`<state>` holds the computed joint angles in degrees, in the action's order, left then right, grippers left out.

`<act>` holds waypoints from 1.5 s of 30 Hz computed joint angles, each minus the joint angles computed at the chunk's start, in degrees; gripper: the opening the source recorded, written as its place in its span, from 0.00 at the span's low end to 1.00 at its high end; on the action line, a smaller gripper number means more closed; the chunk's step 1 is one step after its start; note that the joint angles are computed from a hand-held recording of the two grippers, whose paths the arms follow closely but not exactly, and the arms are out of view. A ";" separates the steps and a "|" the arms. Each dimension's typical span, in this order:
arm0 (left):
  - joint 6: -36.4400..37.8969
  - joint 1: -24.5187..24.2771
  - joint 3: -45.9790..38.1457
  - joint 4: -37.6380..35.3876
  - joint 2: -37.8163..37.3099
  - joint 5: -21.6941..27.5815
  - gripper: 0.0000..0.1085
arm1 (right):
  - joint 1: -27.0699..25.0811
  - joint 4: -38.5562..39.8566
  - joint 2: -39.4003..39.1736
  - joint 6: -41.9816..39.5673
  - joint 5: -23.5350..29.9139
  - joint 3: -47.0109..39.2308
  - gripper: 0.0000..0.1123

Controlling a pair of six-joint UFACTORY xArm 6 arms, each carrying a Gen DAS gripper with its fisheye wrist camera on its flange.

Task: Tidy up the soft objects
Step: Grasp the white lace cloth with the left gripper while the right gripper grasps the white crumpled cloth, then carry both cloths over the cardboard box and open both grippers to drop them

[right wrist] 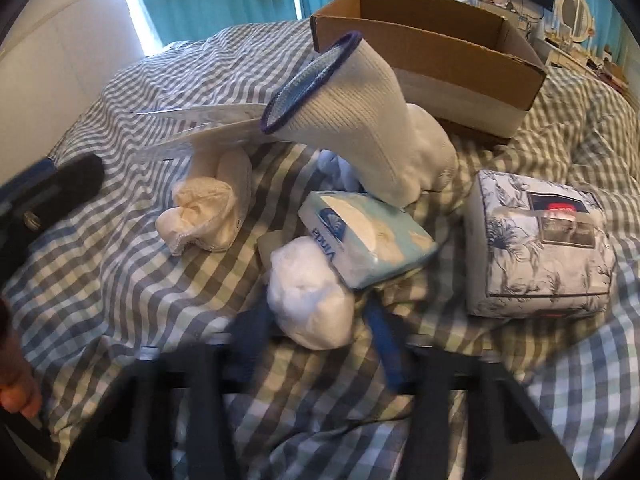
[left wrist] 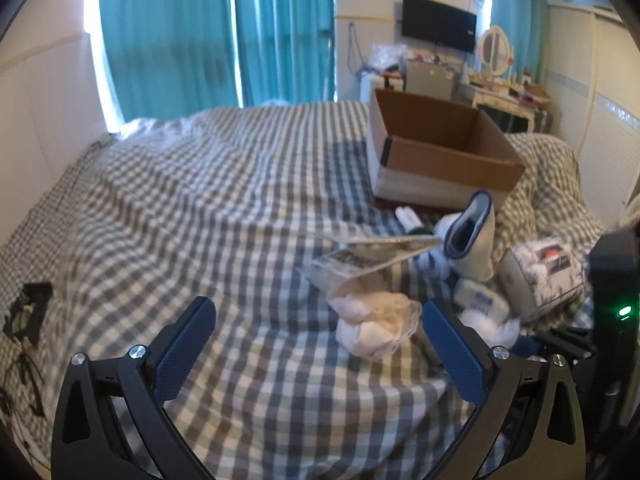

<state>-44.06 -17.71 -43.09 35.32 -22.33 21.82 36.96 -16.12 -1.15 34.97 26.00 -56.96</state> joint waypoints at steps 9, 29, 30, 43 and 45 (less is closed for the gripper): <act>6.07 -3.18 -4.30 -6.61 8.13 1.53 0.94 | -2.56 -9.86 -7.52 5.34 -1.23 3.25 0.24; 16.59 -5.08 0.47 -19.95 -3.06 4.62 0.14 | -2.75 -16.50 -20.40 10.14 0.50 8.29 0.24; 17.55 -5.22 -0.06 -21.35 -3.54 4.52 0.14 | -2.74 -16.80 -20.85 10.20 0.81 8.21 0.24; 27.23 -8.11 -19.92 -23.49 7.06 2.45 0.14 | -9.20 -15.05 -15.52 -0.41 0.09 -4.58 0.24; 31.36 -7.96 -25.55 -27.38 11.71 3.15 0.14 | -10.60 -15.25 -12.15 -3.00 0.22 -9.52 0.24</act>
<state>-12.70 -25.67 -68.64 7.93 -10.62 24.97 26.36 -31.36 -13.30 31.96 26.22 -66.48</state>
